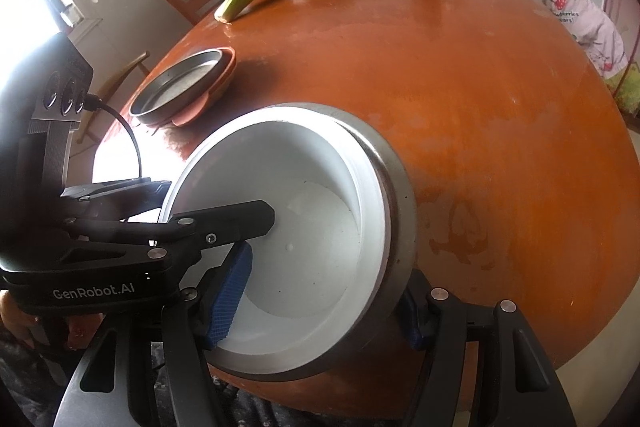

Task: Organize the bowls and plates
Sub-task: 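Grasp the steel bowl rim with both tools and lift it, then carry the steel bowl with both tools over the steel plate stack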

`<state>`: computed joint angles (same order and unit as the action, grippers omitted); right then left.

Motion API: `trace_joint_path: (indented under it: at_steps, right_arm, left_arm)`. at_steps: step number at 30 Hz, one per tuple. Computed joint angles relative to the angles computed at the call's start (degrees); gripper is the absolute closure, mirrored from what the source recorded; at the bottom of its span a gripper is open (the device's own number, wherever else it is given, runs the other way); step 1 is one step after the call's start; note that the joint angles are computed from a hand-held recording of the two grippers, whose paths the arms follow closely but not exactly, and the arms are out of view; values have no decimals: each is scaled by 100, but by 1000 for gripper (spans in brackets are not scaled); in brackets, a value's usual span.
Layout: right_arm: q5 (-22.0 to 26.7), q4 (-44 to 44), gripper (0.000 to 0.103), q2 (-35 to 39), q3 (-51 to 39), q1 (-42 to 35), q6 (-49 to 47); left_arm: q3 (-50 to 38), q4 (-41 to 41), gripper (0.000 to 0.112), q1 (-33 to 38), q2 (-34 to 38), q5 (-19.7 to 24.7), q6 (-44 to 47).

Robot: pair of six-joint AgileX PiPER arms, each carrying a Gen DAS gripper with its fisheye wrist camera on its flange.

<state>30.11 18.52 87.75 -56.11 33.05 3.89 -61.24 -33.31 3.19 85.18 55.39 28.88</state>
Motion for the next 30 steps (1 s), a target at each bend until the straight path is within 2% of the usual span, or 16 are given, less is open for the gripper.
trace_joint_path:
  at_steps: [10,30]
  right_arm:
    - [316,-263,36,264,-736,102,85]
    - [1321,-540,36,1798,-3455,512,40]
  left_arm:
    - [-332,-62,59,428,-18,248,44]
    - [-1600,110,58,1607,501,812,58]
